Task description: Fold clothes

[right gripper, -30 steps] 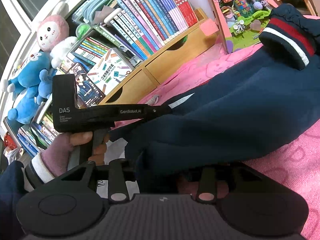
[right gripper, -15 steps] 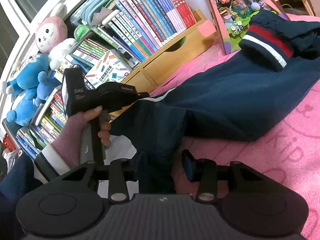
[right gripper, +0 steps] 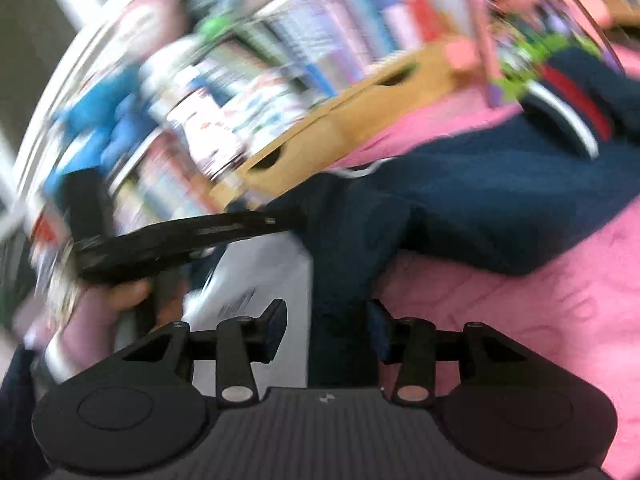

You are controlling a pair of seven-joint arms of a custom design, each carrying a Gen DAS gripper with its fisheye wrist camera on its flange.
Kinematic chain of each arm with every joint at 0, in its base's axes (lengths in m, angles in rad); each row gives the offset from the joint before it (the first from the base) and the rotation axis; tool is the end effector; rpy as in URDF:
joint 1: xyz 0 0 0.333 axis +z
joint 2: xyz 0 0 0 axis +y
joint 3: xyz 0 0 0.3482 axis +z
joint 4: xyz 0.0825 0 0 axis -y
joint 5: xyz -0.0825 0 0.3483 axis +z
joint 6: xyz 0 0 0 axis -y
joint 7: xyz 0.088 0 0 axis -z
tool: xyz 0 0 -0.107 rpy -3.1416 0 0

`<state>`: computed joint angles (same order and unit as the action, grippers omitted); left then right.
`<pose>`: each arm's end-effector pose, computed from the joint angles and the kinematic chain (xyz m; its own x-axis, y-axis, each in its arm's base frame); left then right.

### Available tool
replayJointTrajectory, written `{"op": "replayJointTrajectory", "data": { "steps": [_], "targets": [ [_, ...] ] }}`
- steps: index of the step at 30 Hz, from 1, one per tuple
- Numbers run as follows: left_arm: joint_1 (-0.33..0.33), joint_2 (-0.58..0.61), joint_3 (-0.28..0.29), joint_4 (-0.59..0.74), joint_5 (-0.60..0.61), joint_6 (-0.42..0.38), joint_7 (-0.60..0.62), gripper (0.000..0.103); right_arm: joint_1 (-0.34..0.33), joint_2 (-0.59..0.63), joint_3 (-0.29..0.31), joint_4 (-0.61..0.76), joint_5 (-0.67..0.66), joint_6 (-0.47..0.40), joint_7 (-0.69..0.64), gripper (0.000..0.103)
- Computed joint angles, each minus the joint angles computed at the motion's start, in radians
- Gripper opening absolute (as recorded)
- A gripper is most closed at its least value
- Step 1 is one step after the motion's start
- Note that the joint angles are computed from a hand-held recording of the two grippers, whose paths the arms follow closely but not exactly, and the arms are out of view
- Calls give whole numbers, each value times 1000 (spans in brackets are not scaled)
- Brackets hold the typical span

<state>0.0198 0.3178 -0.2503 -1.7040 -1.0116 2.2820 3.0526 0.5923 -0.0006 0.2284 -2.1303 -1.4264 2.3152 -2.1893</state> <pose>0.6354 -0.1486 0.4968 -0.9064 -0.4035 0.1250 -0.3339 0.5031 -0.7971 0.3793 0.3795 0.4914 -0.3597 -0.7844 -0.5053 -0.2930 0.6091 -0.7370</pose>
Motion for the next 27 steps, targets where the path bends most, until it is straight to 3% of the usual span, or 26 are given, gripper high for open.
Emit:
{"op": "replayJointTrajectory", "data": {
  "steps": [1, 2, 3, 5, 6, 8, 11, 13, 14, 15, 18, 22, 27],
  "targets": [
    [5, -8, -1, -16, -10, 0, 14, 5, 14, -21, 15, -6, 17, -55, -67, 51],
    [4, -13, 0, -28, -9, 0, 16, 5, 29, -40, 31, -9, 30, -122, -130, 61],
    [1, -18, 0, -39, -7, -3, 18, 5, 43, -53, 51, -6, 52, -229, -203, 74],
    [-1, -33, -4, -66, -23, -8, 48, 5, 58, -52, 73, 14, 106, -434, -341, 87],
    [-7, -40, -6, -78, -28, -7, 62, 5, 57, -39, 70, 30, 141, -520, -431, 88],
    [-24, -53, -5, -102, -24, 10, 79, 5, 38, -11, 39, 51, 213, -587, -568, 88],
    [-42, -54, -3, -127, -37, 49, 96, 5, -21, -9, -24, 18, 283, -489, -666, 88],
    [-48, -52, -4, -133, -51, 63, 100, 5, -47, 5, -40, 19, 310, -472, -696, 87],
    [-49, -49, -4, -133, -56, 65, 99, 5, -56, -1, -45, 12, 324, -469, -679, 73],
    [-51, -47, -4, -132, -61, 67, 98, 5, -65, -8, -49, 5, 337, -465, -657, 48],
    [-55, -49, -2, -131, -52, 73, 88, 5, -96, -66, -60, -41, 364, -401, -583, 38],
    [-36, -72, 15, -131, -37, 41, 51, 8, -104, -108, -23, -30, 354, -442, -522, 33],
    [31, -115, 64, -131, -73, -8, 76, 8, -116, -132, 0, 28, 229, -272, -408, 32]
  ]
}}
